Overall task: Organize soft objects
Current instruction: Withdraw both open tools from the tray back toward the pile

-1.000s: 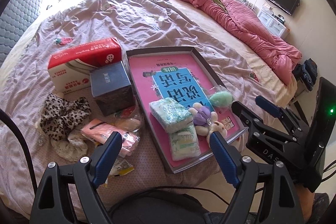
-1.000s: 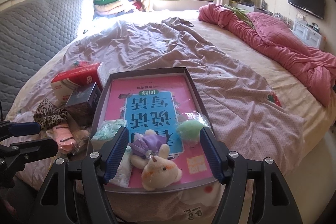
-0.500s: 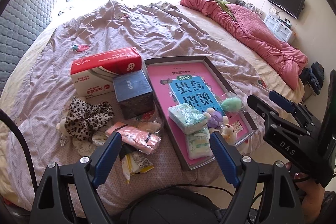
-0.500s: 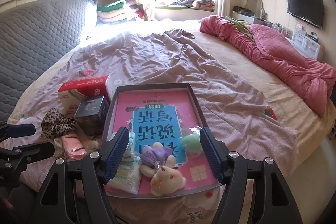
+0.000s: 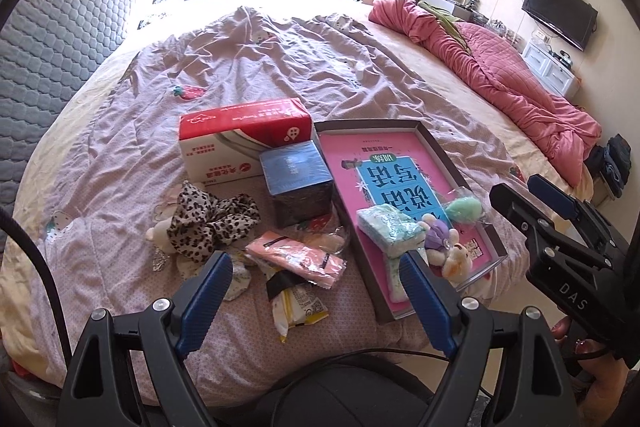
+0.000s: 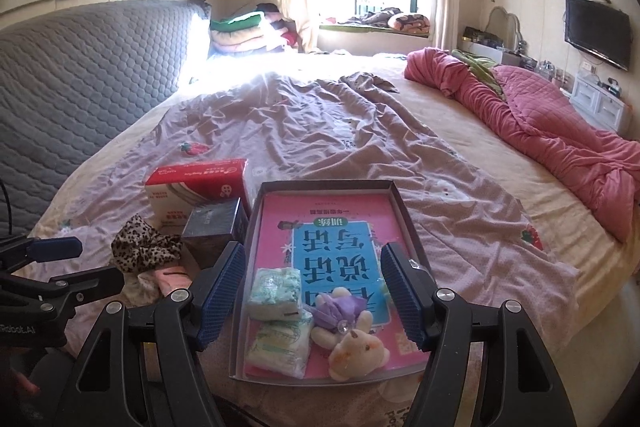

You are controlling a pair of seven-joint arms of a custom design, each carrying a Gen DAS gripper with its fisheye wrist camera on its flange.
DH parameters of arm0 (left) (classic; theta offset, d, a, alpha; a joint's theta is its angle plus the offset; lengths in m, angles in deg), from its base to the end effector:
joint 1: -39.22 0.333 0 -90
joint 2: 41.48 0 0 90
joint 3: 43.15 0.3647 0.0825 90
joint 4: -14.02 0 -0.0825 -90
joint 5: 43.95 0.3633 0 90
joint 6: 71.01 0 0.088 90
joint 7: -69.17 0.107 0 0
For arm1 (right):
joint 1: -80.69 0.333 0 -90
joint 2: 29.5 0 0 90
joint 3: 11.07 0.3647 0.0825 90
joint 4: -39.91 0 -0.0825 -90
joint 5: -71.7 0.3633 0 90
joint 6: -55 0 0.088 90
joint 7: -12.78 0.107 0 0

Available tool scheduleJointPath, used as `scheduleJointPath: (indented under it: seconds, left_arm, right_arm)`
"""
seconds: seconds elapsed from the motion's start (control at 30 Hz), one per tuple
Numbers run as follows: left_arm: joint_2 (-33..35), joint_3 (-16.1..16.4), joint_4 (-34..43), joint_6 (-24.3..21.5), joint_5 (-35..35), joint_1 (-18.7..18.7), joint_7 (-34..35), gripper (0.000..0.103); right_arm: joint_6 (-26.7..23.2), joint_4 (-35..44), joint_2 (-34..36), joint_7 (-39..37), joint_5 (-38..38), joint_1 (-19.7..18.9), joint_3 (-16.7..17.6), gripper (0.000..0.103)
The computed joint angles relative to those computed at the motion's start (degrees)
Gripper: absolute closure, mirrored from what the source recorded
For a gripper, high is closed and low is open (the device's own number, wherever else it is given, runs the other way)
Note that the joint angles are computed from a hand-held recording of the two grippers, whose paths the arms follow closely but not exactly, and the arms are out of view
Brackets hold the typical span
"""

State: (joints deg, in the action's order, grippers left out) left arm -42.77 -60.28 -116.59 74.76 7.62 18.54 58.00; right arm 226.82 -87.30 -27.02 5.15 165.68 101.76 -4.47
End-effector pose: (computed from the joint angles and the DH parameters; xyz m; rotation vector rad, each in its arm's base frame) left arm 0.4039 -0.3268 0.4511 -2.1947 1.4348 -0.6613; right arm 0.4927 0.1767 0.4456 -2.0259 1.0540 -0.4500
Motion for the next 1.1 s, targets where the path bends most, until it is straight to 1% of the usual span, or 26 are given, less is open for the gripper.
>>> scheduleJointPath:
  seconds: [0.13,0.33,0.57,0.73,0.87,0.93,1.1]
  left_arm:
    - [-1.35,-0.06,-1.34,-0.25,-0.15,0.18,-0.83,0.018]
    - [-3.62,-0.43,-3.33,-0.41,-0.21,0.94,-2.18,0.018]
    - [-5.82,-1.08,-5.52,-0.37,-0.53,1.89,-3.64,0.018]
    - [-7.59,-1.23,-7.59,0.45,-0.76,2.77,-4.47,0.018]
    - [-9.36,-1.45,-9.27,-0.23,-1.47,3.46,-4.59,0.018]
    - [-10.51,-1.37,-10.56,0.34,-1.64,4.03,-5.16,0.018]
    - [-13.34,-1.54,-13.42,0.75,-2.45,5.44,-6.08,0.018]
  right_arm:
    - [-1.72,-0.6,-0.77,1.79,-1.12,0.02,0.12,0.031]
    - [-1.7,-1.25,-1.8,0.18,-0.63,0.76,0.62,0.031]
    - [-2.44,-2.22,-2.45,0.94,-2.27,1.68,1.06,0.031]
    - [-2.39,-2.71,-2.54,1.33,-3.12,2.3,1.33,0.031]
    - [-1.93,-3.05,-2.41,1.82,-3.97,2.77,1.56,0.031]
    - [-1.16,-3.05,-2.14,2.36,-4.53,3.08,1.75,0.031]
    - [-1.1,-3.2,-1.93,2.53,-5.21,3.44,1.91,0.031]
